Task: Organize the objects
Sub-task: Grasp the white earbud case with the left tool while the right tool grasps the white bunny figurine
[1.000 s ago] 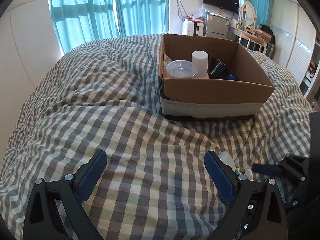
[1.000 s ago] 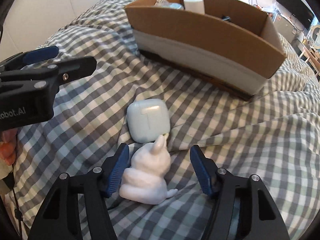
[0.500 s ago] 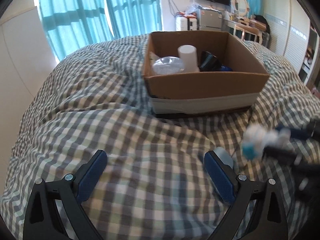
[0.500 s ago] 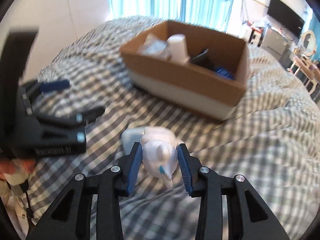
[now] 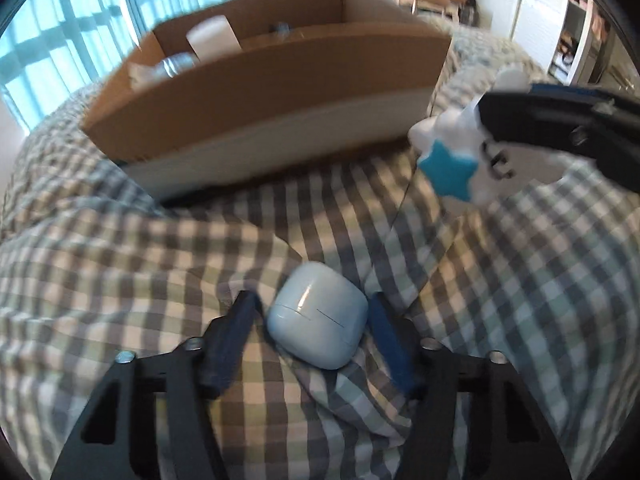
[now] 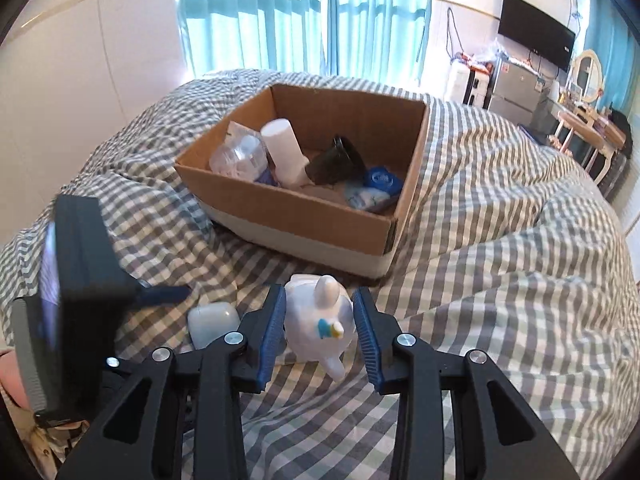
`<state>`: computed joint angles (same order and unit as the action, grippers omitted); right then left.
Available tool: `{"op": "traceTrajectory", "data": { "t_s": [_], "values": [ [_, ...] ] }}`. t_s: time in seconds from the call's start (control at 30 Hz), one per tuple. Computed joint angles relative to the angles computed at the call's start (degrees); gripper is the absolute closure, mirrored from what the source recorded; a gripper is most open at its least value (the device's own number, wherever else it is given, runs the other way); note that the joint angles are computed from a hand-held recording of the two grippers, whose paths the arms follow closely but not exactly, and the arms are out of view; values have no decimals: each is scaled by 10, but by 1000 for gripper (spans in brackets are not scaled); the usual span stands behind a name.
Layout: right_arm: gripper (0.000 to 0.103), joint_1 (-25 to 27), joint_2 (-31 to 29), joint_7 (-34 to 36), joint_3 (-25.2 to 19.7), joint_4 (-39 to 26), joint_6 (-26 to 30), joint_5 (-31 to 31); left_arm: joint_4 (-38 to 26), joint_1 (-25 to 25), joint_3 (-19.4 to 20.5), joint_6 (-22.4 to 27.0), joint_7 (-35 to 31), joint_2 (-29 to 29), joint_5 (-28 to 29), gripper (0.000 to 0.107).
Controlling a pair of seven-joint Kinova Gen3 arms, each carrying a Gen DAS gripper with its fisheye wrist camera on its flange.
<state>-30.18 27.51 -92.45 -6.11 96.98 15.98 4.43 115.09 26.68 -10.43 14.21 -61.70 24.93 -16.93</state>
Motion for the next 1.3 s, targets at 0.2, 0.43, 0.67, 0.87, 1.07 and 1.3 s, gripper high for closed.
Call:
{"op": "traceTrajectory", "data": {
  "t_s": [0.2, 0.43, 0.67, 0.87, 1.07, 1.3],
  "values": [
    [75, 28, 16, 17, -22, -12, 18, -24, -42, 2, 15, 58, -18, 32, -10, 43],
    [75, 44, 18, 29, -36, -8, 24, -41, -20, -5, 20, 47, 3, 7, -27, 53],
    [48, 7, 29, 25, -8, -28, 66, -29, 36, -52, 37, -4, -6, -69, -2, 53],
    [48, -29, 54, 3, 13, -59, 112, 13, 56, -97, 47, -14, -17, -100, 20, 53],
    [48, -28, 66, 14, -2, -77, 142, 19, 85, -145, 74, -38, -53, -118, 62, 53],
    [43, -3, 101, 80, -46, -119, 203, -24, 99, -131, 46, -49, -41, -125, 59, 53]
  ]
}}
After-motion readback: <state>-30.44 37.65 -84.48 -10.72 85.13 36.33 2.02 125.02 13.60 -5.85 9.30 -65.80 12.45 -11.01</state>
